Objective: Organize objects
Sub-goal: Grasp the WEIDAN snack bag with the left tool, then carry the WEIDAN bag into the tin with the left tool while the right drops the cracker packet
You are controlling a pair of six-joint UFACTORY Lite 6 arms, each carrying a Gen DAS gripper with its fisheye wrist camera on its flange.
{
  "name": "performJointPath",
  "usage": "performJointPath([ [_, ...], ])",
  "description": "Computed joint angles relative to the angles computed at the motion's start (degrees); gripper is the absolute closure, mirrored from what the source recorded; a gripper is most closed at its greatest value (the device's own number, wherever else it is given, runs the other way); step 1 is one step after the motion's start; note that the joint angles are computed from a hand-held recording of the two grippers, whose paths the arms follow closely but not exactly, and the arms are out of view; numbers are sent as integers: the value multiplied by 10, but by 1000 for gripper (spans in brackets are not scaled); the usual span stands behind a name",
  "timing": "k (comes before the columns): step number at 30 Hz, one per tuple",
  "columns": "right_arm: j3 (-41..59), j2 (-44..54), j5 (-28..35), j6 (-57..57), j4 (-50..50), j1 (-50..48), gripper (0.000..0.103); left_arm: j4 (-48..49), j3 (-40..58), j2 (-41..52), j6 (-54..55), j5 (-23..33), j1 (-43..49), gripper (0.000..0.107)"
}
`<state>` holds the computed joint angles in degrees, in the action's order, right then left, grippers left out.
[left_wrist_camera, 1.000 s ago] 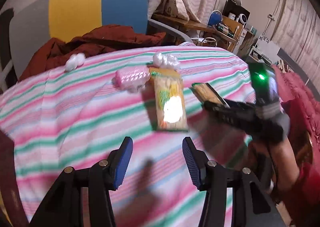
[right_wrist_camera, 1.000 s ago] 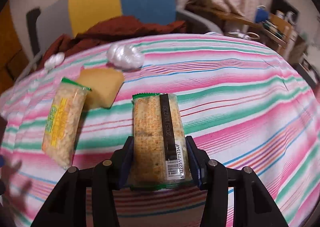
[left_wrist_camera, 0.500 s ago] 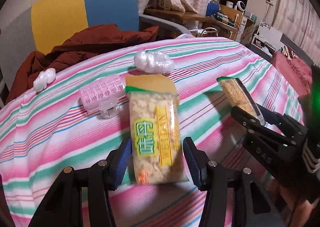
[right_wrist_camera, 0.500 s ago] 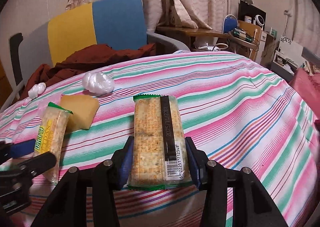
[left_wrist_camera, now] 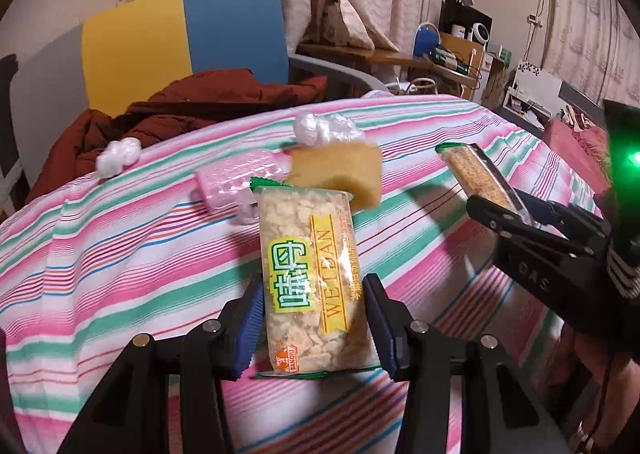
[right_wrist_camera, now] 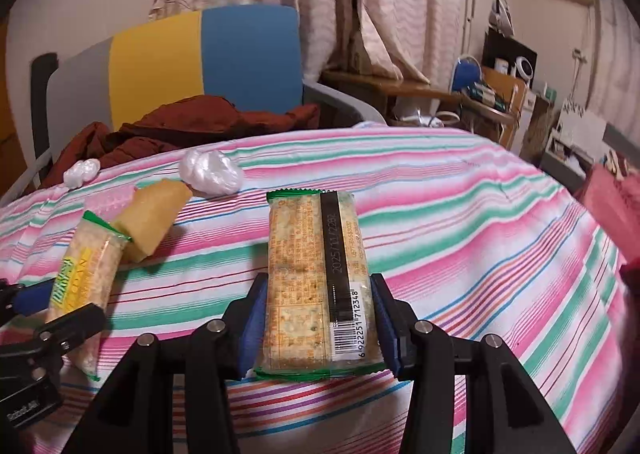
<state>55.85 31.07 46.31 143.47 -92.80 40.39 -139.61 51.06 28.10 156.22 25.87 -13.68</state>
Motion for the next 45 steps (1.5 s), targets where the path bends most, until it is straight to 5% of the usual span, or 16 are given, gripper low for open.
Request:
performJointPath([
  [17,21,6,82,-54,-13,82,54,75,-182,-110,44,135,171,59],
  [31,129,44,32,-105,65,204,54,334,-239,-159,-55,214,399,59],
  [38,248,97,-14,-109,85,235,54,521,-218,-182,-152,280,565,59],
  [45,508,228,-59,-258,166,259,54,629,-115,-144,-245,338,698,59],
])
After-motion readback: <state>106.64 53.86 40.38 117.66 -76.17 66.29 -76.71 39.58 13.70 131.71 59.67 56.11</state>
